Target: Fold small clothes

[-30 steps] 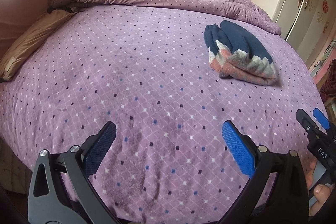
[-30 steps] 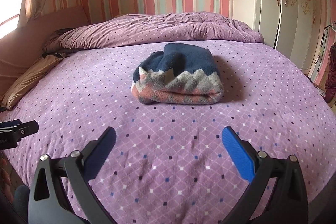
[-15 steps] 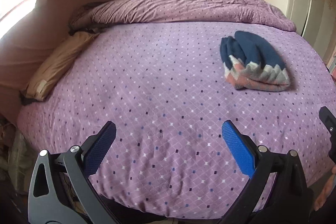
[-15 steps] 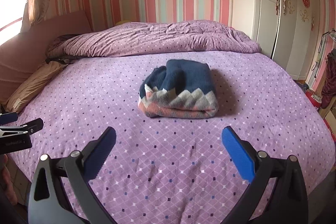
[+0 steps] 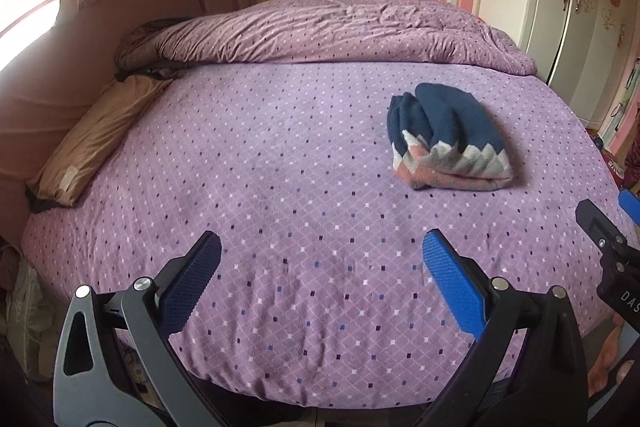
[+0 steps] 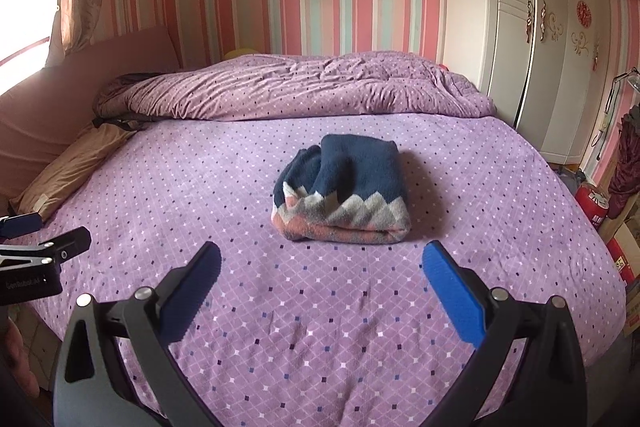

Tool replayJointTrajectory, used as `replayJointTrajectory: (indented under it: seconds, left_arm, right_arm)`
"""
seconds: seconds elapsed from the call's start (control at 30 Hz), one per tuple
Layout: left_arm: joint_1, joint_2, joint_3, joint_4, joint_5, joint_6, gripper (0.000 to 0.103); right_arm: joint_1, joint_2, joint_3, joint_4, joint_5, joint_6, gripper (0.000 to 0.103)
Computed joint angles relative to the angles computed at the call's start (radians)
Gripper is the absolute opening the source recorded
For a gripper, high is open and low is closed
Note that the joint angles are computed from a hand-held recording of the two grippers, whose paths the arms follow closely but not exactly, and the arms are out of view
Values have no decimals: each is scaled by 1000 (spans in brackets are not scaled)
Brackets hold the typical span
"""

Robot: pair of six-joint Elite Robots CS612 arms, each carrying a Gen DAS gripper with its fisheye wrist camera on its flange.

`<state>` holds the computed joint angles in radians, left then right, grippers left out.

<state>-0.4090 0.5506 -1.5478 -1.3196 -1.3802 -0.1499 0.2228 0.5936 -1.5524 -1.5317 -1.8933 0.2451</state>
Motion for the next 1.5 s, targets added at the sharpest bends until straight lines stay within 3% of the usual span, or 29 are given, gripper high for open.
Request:
replayJointTrajectory:
  seconds: [0.67, 1.17, 1.5]
  left_arm:
    - [13, -57, 77, -108, -11, 32, 100]
    - [2, -54, 58, -119, 31, 60, 100]
    - [5, -56, 53, -105, 11, 52, 100]
  right_arm:
    - [5, -57, 79, -96, -20, -41, 101]
    - [10, -59, 67, -88, -46, -47, 101]
    - [14, -59, 69, -80, -68, -52, 101]
